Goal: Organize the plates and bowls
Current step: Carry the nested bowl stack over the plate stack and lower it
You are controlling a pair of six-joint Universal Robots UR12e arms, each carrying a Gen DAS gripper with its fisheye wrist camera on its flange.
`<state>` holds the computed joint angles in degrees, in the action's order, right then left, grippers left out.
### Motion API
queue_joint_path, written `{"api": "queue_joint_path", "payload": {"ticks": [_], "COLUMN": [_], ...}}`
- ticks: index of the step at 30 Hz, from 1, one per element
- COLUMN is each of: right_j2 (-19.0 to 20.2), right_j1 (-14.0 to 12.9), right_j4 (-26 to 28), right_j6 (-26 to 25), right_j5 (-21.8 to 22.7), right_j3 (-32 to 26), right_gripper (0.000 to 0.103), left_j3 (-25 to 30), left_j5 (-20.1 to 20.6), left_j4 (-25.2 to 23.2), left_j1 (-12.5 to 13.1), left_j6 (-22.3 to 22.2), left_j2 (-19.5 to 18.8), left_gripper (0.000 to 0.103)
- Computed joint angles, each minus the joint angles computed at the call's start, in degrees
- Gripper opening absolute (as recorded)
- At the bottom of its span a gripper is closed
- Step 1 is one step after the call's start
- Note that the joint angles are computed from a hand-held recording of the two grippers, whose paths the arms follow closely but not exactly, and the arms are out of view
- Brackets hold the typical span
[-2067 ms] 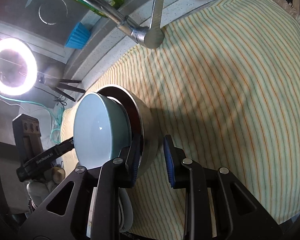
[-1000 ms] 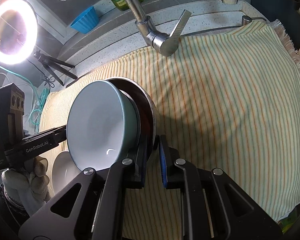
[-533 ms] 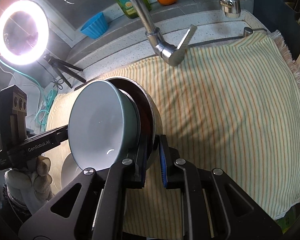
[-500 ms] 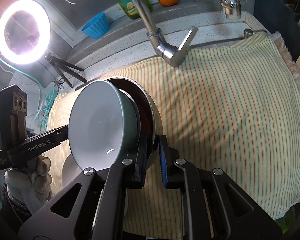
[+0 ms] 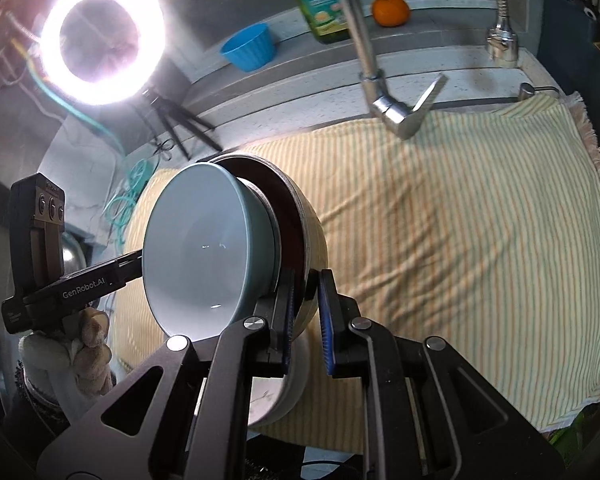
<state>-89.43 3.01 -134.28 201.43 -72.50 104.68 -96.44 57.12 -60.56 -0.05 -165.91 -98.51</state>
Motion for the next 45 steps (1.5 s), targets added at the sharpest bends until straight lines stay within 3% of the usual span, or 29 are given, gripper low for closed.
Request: {"api": "queue_joint_path", "payload": {"ticks": [21,38,45], "right_j2": [0.76,1.08,1.05], "right_j1": [3.37,3.44,3.72], "right_j4": [5.53,6.83,6.71], "right_j6": [-4.11,-3.85,-4.75], "right_j5": [7.88,10.14,8.70], "right_j3": [1.01,1.64,1.49], "right_gripper": [0.013,0.014,0.015], "left_j3": [-9.07,-10.08,-10.24], "left_j5": [1.77,2.19,2.05], "left_j4": [1.00,0.00,1.50], "left_j1": [5.15,5.62,5.51], "left_j6": [-4.81,-6.03,-6.21], "left_j2": [6.84,7.04,7.18], "left_gripper": [0.010,0.010,0.010]}}
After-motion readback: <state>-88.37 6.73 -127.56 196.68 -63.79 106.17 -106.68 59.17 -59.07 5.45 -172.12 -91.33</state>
